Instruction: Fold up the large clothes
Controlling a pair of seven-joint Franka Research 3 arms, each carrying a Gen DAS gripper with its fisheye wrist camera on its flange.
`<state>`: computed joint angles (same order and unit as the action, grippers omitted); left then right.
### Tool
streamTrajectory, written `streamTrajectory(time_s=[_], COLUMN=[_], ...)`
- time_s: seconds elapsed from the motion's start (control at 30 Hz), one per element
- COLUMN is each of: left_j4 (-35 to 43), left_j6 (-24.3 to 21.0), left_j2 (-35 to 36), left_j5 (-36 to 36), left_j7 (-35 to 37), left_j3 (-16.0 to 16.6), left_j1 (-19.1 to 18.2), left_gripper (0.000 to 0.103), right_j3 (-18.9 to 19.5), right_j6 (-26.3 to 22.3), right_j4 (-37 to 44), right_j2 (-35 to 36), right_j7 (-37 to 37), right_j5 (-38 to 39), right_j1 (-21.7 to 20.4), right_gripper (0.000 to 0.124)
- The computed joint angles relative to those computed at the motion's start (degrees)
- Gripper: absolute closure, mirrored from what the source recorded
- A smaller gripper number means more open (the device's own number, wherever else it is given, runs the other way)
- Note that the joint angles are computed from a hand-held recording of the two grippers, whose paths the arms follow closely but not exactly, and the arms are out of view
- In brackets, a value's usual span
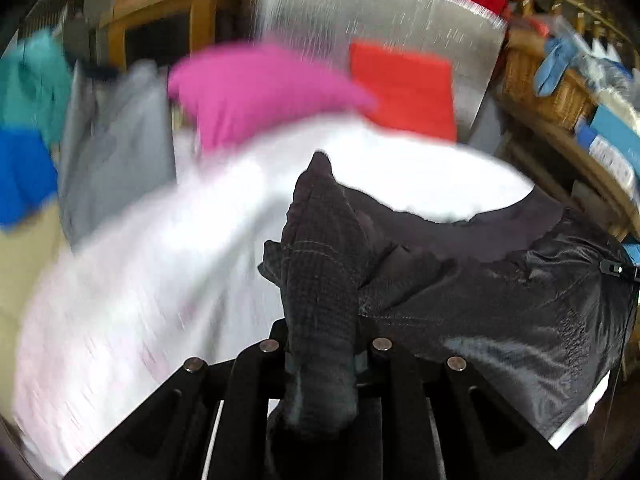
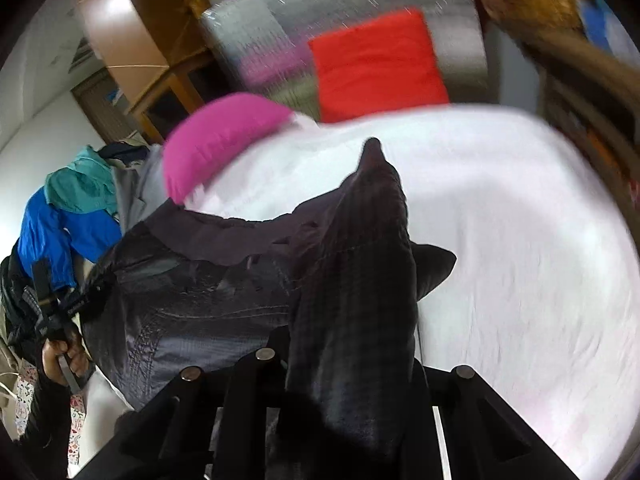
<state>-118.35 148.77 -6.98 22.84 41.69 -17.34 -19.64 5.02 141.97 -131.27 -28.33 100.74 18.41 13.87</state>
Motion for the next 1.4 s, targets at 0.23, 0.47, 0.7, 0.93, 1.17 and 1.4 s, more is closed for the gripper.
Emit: streamTrajectory(time_s=[0.23, 0.47, 0.7, 0.93, 1.17, 1.4], left_j4=[-5.69, -6.01, 3.51, 8.42, 8.56, 7.02], left_j6=[-0.37, -1.86, -4.3, -8.28, -8.78, -13.45], left_j2=[0.85, -3.93, 5.8, 10.77, 12.87, 6.55], left_j5=[-4.59, -0.39, 0.26, -0.3, 1.78, 7.44], left_j7=[-4.39, -6.34, -0.2, 0.38, -2.38, -9.13], left_j3=[1.1, 0.5, 0.34, 1.39, 2.23, 1.2], left_j1=[-0.24, 2.4, 0.9, -0.25, -0.83, -2.24], left_gripper=[0.051, 0.045, 0.044, 0.085, 0.083, 0.062], right_j3=[-1.42, -1.86, -0.5, 0.76, 1.96, 5.18], right_j6=[5.38, 5.65, 5.79, -0.18, 2.37, 2.45], right_j4=[-12.86, -12.66, -1.99, 4.05, 1.0, -2.92], right_j2=[-3.26, -7.21, 4.6, 10.24, 11.41, 1.4], right_j7=[4.39, 4.52, 2.95, 1.91, 9.76, 18.21], right_j5=[5.7, 2.39, -0.93, -9.57, -16.51, -23.46], right_j1=[0.54, -3.74, -3.23, -3.8, -5.48, -7.23], right_gripper=[0.053, 0.053, 0.053, 0.114, 0.114, 0.046])
